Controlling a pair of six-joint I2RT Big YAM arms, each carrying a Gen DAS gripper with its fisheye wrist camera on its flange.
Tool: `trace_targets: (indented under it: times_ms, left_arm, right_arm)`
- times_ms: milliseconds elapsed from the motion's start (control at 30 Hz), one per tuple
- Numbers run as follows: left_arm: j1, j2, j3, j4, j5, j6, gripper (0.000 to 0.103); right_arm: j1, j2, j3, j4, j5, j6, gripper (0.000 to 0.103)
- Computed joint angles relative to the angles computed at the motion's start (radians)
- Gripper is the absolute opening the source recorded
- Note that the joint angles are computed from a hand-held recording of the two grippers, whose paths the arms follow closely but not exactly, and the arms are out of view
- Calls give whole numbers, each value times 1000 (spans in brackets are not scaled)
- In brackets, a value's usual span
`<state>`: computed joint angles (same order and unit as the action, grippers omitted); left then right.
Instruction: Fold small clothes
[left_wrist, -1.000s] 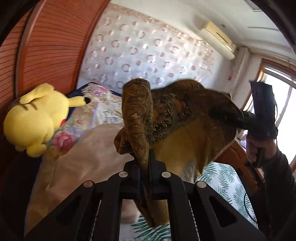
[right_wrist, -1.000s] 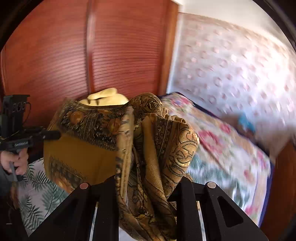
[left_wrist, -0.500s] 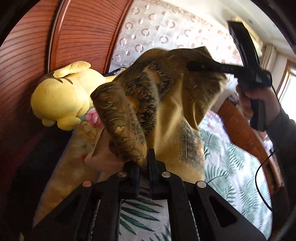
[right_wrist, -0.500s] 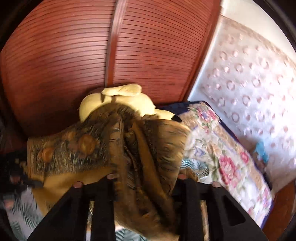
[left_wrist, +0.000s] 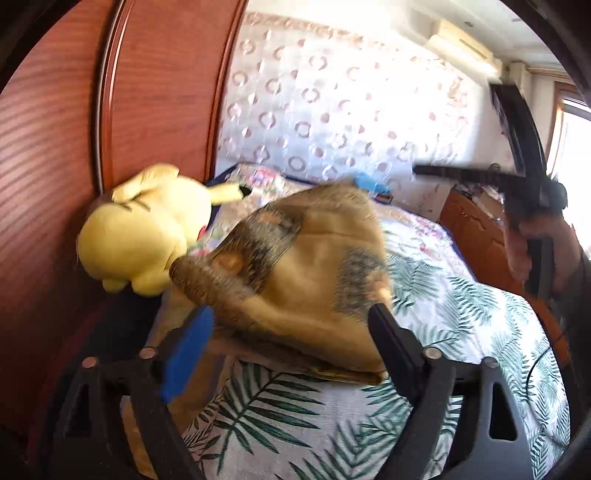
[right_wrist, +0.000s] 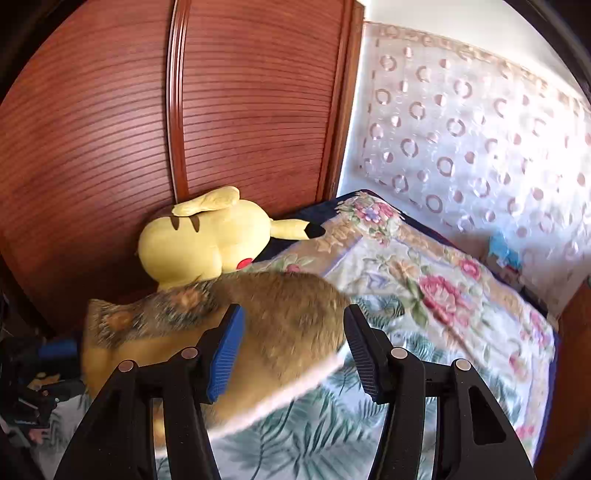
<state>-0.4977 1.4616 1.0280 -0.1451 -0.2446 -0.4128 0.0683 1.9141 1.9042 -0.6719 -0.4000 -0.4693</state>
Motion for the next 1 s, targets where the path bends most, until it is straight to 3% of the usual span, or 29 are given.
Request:
trace_targets:
  times_ms: [67, 300, 400, 500, 633, 1000]
  left_arm:
    - [-19, -14, 6, -17, -24, 18, 95]
    - [-105, -47, 26, -33, -84, 69, 95]
    - [-147, -51, 40, -30, -91, 81, 95]
    - [-195, -46, 65, -29, -104, 102, 95]
    - [-259, -39, 102, -27, -124, 127, 95]
    - [-383, -30, 182, -79, -218, 150, 95]
  right_arm:
    - [-21, -84, -129, 47, -18, 23, 58]
    - [-114, -359, -506, 199, -75, 134, 58]
    - [-149, -464, -636, 264, -58, 179, 58]
    - [-187, -573, -755, 322, -51, 234, 67]
    - [-224, -706, -871, 368, -19, 286, 82]
    - [-284, -959, -1053, 439, 54, 409, 83]
